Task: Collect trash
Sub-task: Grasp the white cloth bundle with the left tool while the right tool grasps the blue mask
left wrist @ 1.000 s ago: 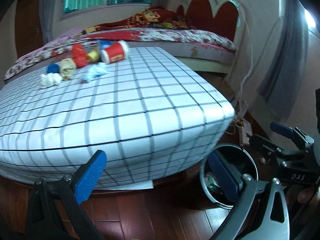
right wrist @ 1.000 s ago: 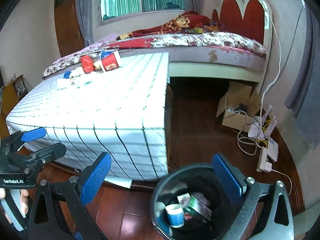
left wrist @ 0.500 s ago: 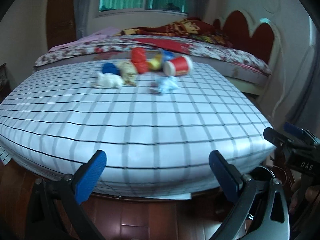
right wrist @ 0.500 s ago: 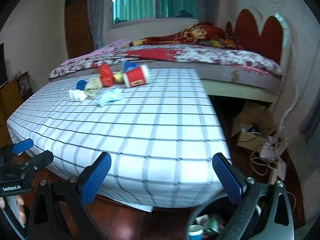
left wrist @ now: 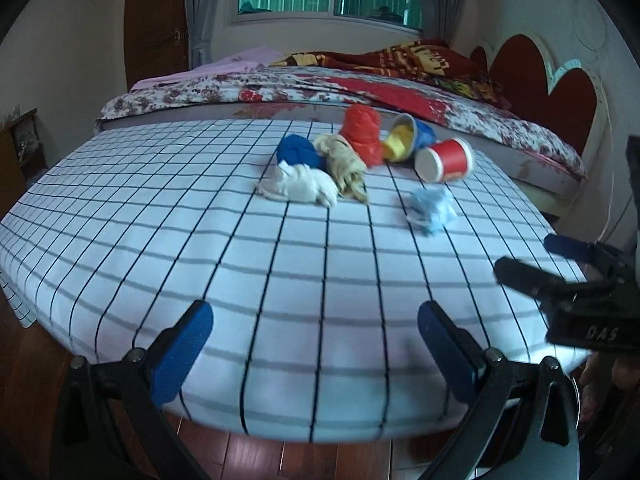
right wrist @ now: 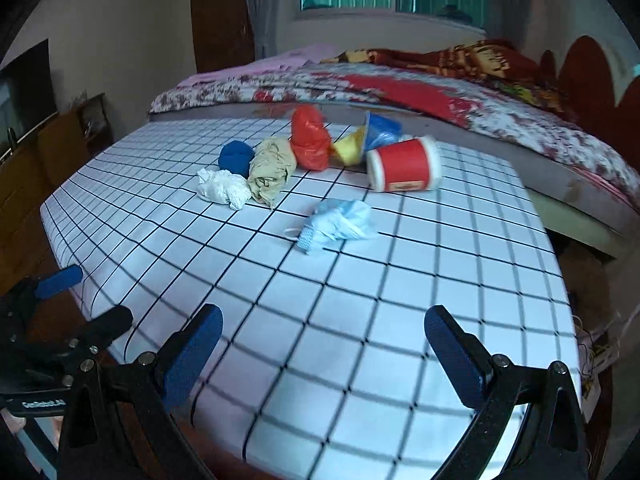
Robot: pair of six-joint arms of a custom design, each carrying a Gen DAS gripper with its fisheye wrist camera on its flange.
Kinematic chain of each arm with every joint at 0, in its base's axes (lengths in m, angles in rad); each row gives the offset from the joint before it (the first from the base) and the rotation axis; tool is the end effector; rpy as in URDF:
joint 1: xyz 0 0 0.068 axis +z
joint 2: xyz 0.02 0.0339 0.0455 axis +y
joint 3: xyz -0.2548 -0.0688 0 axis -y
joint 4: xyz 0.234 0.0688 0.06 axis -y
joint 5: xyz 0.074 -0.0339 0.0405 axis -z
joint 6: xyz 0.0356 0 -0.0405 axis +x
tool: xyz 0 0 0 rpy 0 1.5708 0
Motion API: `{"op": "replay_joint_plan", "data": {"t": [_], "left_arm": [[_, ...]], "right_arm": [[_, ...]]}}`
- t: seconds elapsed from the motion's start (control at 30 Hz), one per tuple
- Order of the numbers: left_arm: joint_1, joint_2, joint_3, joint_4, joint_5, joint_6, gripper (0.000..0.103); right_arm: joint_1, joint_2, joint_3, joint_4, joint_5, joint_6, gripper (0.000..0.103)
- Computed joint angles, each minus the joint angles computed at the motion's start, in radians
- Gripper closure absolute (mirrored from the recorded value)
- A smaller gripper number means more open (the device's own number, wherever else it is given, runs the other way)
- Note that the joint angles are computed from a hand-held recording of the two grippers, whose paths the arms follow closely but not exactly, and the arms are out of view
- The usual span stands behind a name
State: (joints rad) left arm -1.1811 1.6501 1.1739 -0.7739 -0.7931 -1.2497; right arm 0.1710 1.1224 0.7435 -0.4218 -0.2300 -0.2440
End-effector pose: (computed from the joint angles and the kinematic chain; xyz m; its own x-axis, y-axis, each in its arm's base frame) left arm 0.1400 -0.2742 0.2196 -0.6487 -0.1730 -0.7411 -0.1642 0.9827 -0.0857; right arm 0.2201 0.0462 0.2343 -0.6086 -0.3438 -0.7151 -0.4834 0.8753 -0.0094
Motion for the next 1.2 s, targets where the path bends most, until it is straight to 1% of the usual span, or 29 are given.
{"op": "replay_joint_plan", "data": {"t": [0.07, 0.1, 0.13, 0.17, 0.2, 0.27, 0.33, 0.4, 0.43, 0.47, 0.5, 0.67, 0.77, 0.83, 0.93, 1.0, 1.1, 1.13, 1.17, 1.2], "left_arm": [[0.050, -0.019, -0.029, 0.071, 0.032, 0.060, 0.001], [0.091, -0.026, -0.044, 0.121, 0.059, 0.104, 0.001], [0.117, -0.025, -0.048, 0.149, 0.079, 0.133, 0.001], [0.154, -0.016, -0.046, 0.180, 0.104, 0.175, 0.002], [0.182, -0.008, -0.042, 0.201, 0.123, 0.212, 0.006], [0.245, 0.020, -0.014, 0.227, 0.165, 0.279, 0.009], [0.300, 0.038, 0.003, 0.261, 0.202, 0.331, 0.009], [0.345, 0.063, 0.027, 0.282, 0.232, 0.374, 0.009], [0.361, 0.074, 0.040, 0.286, 0.241, 0.395, 0.010], [0.372, 0.087, 0.055, 0.287, 0.246, 0.411, 0.011], [0.390, 0.106, 0.076, 0.286, 0.258, 0.433, 0.012], [0.456, 0.192, 0.174, 0.248, 0.306, 0.488, 0.019], [0.490, 0.229, 0.209, 0.238, 0.341, 0.515, 0.025], [0.503, 0.248, 0.222, 0.240, 0.365, 0.526, 0.026], [0.502, 0.250, 0.211, 0.260, 0.374, 0.535, 0.029], [0.499, 0.242, 0.199, 0.280, 0.386, 0.547, 0.040], [0.492, 0.243, 0.199, 0.296, 0.388, 0.560, 0.048], [0.489, 0.236, 0.187, 0.311, 0.392, 0.562, 0.050], [0.485, 0.222, 0.166, 0.330, 0.398, 0.559, 0.054], [0.478, 0.208, 0.149, 0.338, 0.392, 0.552, 0.057]], "right_arm": [[0.035, 0.092, 0.041, 0.042, 0.028, 0.023, 0.001], [0.034, 0.129, 0.062, 0.052, 0.024, 0.027, 0.002], [0.041, 0.162, 0.080, 0.063, 0.026, 0.036, 0.004], [0.048, 0.209, 0.110, 0.068, 0.027, 0.044, 0.009], [0.055, 0.253, 0.142, 0.069, 0.029, 0.049, 0.015], [0.069, 0.334, 0.204, 0.066, 0.039, 0.059, 0.018], [0.079, 0.404, 0.259, 0.064, 0.051, 0.074, 0.019], [0.082, 0.464, 0.308, 0.062, 0.056, 0.087, 0.029], [0.080, 0.486, 0.326, 0.057, 0.059, 0.088, 0.032], [0.076, 0.511, 0.347, 0.056, 0.054, 0.090, 0.038], [0.072, 0.532, 0.363, 0.057, 0.055, 0.088, 0.040], [0.052, 0.603, 0.426, 0.060, 0.058, 0.074, 0.048], [0.046, 0.635, 0.464, 0.050, 0.057, 0.061, 0.049], [0.043, 0.649, 0.481, 0.045, 0.059, 0.052, 0.049], [0.044, 0.661, 0.494, 0.041, 0.066, 0.039, 0.049], [0.045, 0.656, 0.485, 0.050, 0.068, 0.035, 0.049], [0.042, 0.652, 0.477, 0.056, 0.067, 0.035, 0.051], [0.043, 0.651, 0.478, 0.053, 0.071, 0.033, 0.051], [0.045, 0.650, 0.479, 0.048, 0.077, 0.028, 0.051], [0.046, 0.647, 0.477, 0.046, 0.077, 0.024, 0.061]]}}
